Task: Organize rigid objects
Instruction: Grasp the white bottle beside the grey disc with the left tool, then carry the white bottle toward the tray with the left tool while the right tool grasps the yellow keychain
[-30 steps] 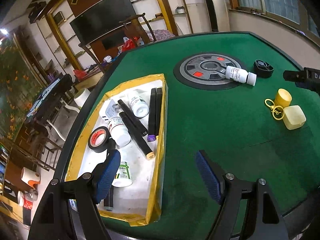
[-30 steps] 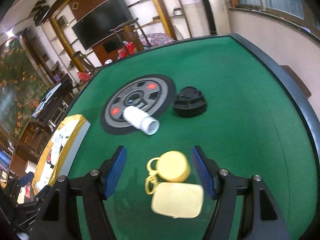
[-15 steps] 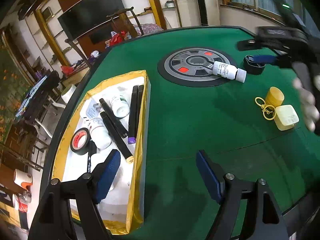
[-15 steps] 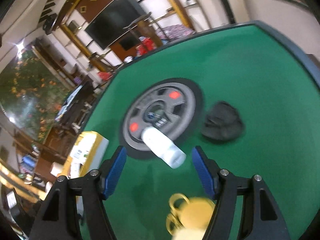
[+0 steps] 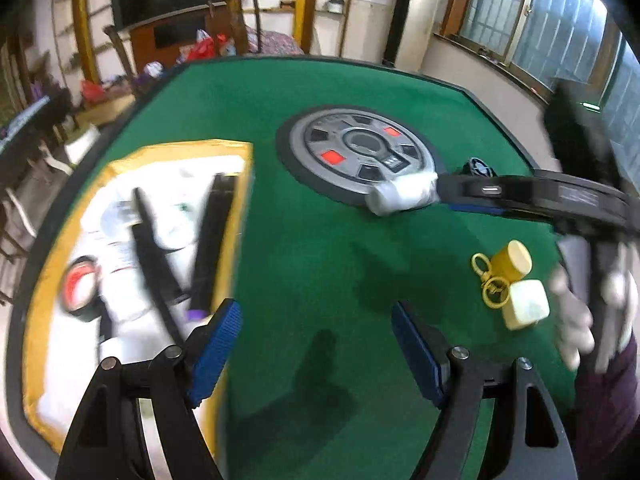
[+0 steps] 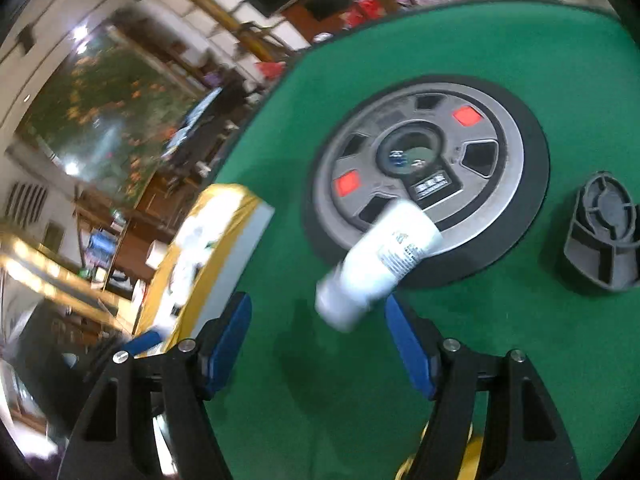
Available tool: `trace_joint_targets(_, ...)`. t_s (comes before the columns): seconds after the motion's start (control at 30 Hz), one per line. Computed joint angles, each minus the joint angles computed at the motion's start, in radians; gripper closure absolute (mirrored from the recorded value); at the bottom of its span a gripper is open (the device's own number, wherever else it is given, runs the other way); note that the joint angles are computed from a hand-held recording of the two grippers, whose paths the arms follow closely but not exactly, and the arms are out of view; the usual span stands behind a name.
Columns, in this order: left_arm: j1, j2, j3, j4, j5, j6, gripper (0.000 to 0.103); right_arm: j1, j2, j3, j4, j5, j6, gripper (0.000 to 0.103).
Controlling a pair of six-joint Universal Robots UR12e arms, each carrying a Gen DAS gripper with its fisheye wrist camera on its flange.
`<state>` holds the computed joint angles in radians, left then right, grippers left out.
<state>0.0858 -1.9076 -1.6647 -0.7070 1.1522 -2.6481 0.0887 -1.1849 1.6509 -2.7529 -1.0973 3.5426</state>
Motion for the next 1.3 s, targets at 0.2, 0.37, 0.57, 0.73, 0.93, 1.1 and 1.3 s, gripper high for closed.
trace_joint_targets(0.2, -0.067, -0.076, 0.059, 0.149, -0.007, 0.010, 0.022, -0.034, -0.076, 0.148, -0.320, -0.167, 0.210, 0.029)
trace_joint_targets(0.37, -0.122, -0.108, 0.092, 0.177, 0.068, 0.014, 0.022, -0.074, -0.108, 0.225, -0.386, -0.339, 0.383, 0.026)
trace_joint_targets(0.57, -0.159, -0.143, 0.126, 0.136, 0.116, -0.028, 0.022, -0.104, -0.102, 0.240, -0.387, -0.355, 0.480, 0.026)
trace_joint_targets(0.73, -0.172, -0.148, 0.111, 0.136, 0.114, 0.031, 0.054, -0.095, -0.089, 0.213, -0.318, -0.359, 0.432, 0.026)
trace_joint_targets(0.93, -0.147, -0.115, 0.101, 0.074, 0.060, 0.046, 0.066, -0.081, -0.067, 0.163, -0.225, -0.331, 0.334, 0.026)
trace_joint_targets(1.1, -0.091, -0.064, 0.076, -0.002, -0.060, 0.025, 0.066, -0.077, -0.064, 0.151, -0.185, -0.326, 0.297, 0.026)
trace_joint_targets(1.3, -0.034, -0.004, 0.024, -0.013, -0.140, 0.046, 0.066, -0.064, -0.085, 0.155, -0.140, -0.317, 0.256, 0.026)
